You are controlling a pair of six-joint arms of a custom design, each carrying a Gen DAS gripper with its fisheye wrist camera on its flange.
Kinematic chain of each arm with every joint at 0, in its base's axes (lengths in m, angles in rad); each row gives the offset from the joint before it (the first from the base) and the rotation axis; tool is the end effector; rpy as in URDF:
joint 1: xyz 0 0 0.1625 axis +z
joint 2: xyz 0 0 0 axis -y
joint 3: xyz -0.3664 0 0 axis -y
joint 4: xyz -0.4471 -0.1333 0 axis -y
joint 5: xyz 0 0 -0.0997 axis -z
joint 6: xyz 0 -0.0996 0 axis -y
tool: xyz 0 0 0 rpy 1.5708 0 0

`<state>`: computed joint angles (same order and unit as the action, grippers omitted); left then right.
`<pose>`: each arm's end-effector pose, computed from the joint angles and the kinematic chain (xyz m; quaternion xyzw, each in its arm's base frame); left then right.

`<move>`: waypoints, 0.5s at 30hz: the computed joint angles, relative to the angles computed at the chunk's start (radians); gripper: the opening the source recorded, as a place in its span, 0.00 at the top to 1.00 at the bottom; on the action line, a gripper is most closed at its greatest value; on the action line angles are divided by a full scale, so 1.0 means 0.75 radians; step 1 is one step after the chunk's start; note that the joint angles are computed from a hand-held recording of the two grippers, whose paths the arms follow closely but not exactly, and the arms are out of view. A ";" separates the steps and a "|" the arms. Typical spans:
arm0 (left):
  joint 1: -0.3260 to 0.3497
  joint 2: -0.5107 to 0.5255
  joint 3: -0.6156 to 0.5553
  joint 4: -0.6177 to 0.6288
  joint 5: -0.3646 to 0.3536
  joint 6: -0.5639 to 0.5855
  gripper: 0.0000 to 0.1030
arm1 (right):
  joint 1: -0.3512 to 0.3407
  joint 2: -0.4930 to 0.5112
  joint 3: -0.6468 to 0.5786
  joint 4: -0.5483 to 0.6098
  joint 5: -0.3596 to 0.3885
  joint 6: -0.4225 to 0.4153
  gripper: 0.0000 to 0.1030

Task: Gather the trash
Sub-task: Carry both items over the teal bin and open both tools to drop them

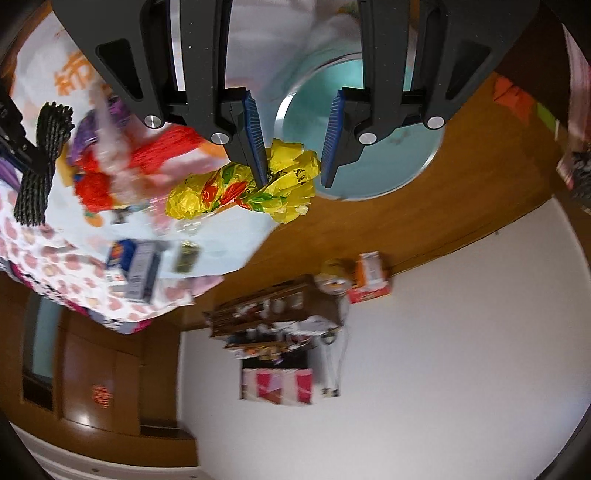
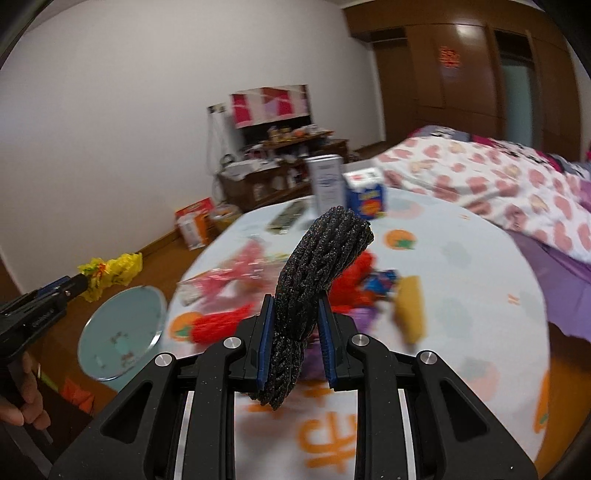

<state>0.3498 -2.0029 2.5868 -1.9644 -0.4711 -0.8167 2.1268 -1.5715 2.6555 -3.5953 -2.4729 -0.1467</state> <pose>-0.2141 -0.3145 0.1855 0.2190 0.8215 -0.4005 0.3417 0.2144 -0.2406 0.1779 0.0907 -0.8213 0.4783 0.2976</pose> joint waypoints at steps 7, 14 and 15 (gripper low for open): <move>0.054 -0.209 0.020 0.325 0.066 -0.168 0.70 | 0.057 0.246 -0.127 0.011 0.054 0.004 0.77; 0.152 -0.293 0.018 0.424 0.118 -0.217 0.70 | 0.085 0.463 -0.257 0.023 0.115 -0.003 0.77; 0.171 -0.289 0.014 0.424 0.124 -0.219 0.70 | 0.084 0.483 -0.269 0.024 0.124 -0.005 0.77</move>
<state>0.4782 -2.2200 2.5975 -1.6464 -0.3780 -0.9811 2.1899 -1.2089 2.4535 -3.5774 -2.3796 -0.1501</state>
